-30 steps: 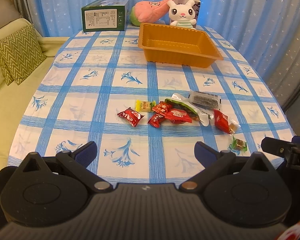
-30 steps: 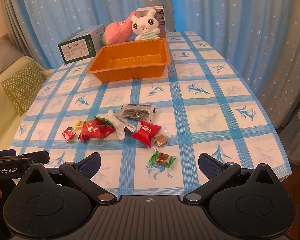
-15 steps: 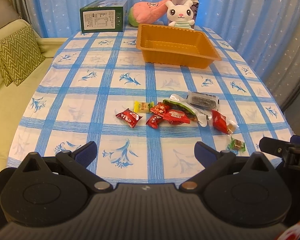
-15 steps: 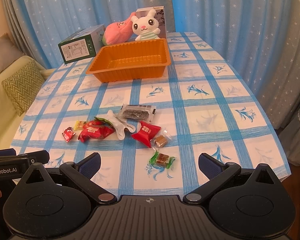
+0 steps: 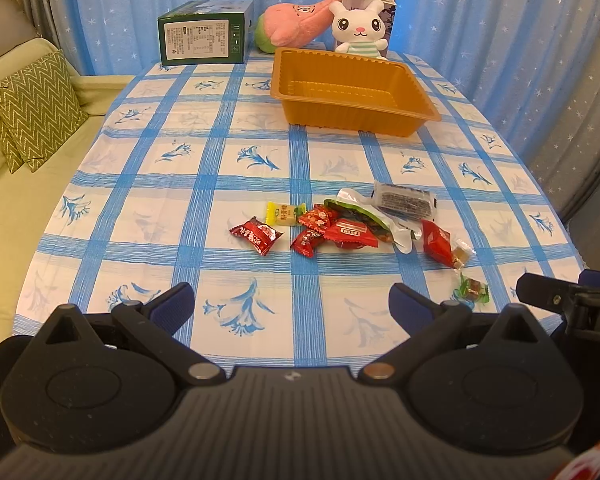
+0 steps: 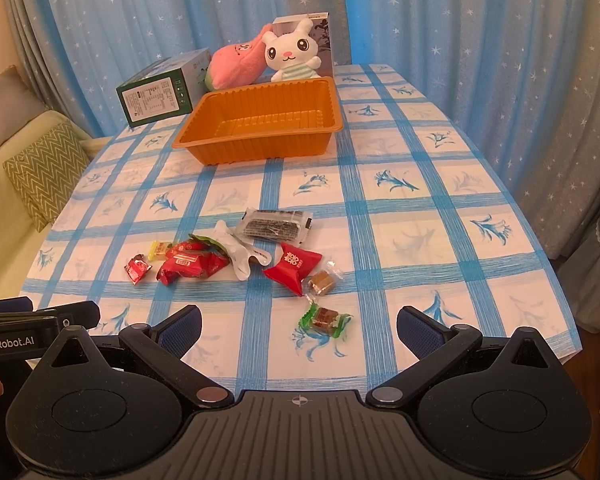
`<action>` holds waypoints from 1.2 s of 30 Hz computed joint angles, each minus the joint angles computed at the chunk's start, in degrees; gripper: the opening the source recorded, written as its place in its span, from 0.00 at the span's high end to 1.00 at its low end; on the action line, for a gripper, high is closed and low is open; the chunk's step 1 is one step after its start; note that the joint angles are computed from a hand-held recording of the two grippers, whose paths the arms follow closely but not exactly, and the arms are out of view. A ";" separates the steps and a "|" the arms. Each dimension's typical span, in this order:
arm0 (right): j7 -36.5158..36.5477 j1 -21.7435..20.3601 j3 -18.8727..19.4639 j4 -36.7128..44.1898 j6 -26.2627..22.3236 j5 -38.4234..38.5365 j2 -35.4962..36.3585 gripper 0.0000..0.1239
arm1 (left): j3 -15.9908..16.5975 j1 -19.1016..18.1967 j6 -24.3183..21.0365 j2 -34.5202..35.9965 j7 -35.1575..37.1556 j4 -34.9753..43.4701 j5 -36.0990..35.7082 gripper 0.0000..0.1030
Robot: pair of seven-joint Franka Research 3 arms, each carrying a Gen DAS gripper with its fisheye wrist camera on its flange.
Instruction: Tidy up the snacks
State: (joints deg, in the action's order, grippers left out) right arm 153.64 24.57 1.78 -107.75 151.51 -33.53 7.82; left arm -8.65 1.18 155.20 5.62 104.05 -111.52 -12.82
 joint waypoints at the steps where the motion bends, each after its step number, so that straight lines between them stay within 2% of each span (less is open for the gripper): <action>1: 0.07 0.02 -0.01 -0.01 0.01 -0.04 0.00 0.17 | -0.01 0.02 -0.01 0.01 0.05 0.01 -0.01 0.00; 29: 0.00 -0.04 0.03 -0.32 0.05 0.17 -0.12 0.17 | -0.15 -0.19 -0.25 -0.32 0.46 -0.88 -1.40 0.00; 36: 5.50 -0.06 -0.69 -2.77 1.88 -3.22 -0.37 0.17 | 0.08 0.55 -2.51 1.02 0.42 0.83 -2.61 0.00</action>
